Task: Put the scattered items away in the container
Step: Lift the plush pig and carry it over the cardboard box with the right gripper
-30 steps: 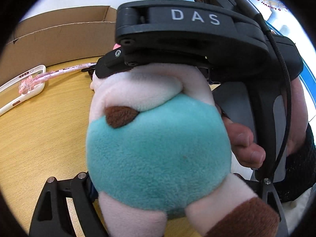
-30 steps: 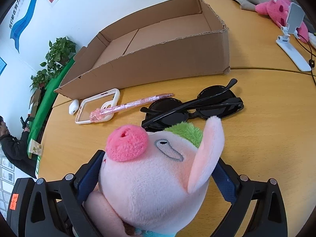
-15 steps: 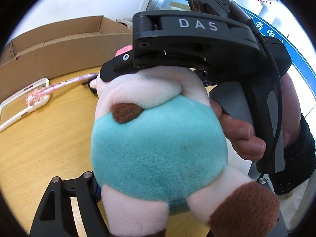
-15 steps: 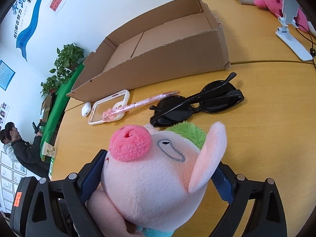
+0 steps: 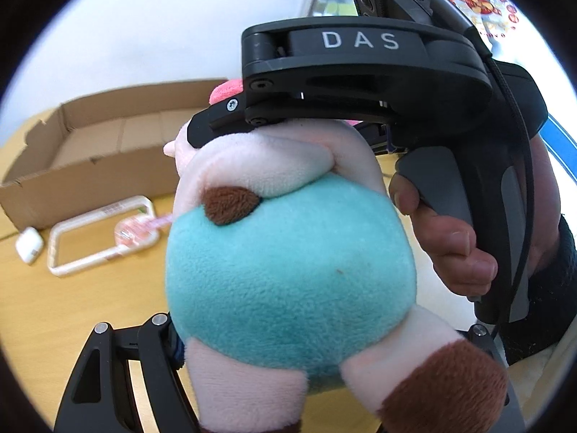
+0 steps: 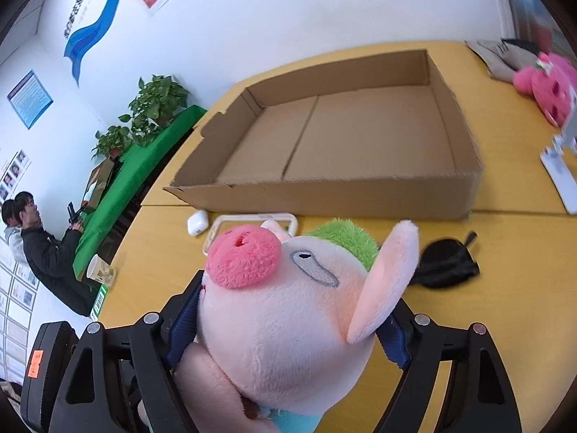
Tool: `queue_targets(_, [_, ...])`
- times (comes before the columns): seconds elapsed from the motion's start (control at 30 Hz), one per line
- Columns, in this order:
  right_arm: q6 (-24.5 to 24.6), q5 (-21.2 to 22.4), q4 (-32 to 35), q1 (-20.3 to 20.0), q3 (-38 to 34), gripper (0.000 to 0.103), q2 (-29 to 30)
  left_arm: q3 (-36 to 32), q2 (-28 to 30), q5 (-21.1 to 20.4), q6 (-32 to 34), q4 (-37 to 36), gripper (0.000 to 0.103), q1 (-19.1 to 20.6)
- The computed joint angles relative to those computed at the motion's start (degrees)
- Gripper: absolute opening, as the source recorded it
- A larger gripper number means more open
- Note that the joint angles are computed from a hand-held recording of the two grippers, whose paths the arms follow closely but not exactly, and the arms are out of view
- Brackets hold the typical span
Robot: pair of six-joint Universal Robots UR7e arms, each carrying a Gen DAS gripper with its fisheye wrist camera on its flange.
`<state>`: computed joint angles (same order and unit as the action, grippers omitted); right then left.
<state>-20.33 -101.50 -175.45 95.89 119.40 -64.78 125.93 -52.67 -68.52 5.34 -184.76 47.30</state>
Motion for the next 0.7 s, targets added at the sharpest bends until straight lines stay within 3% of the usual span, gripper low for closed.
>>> queue_targets(0.33, [-1.4,0.6,4.8,6.8,-10.6,0.086,4.2,-3.4,-5.3,4.8,1.7,1.6,0.079,-0.2])
queue_targets(0.4, [-1.6,0.2,7.0,7.9,-13.4,0.086,5.1,-0.3,-8.9,5.7,0.2,2.9,0.079,-1.6])
queue_targets(0.7, [-4.0,0.3,18.1,11.7,-29.2,0.086,11.0,-11.4,-6.5,10.9,0.9,7.4,0.079,-2.9])
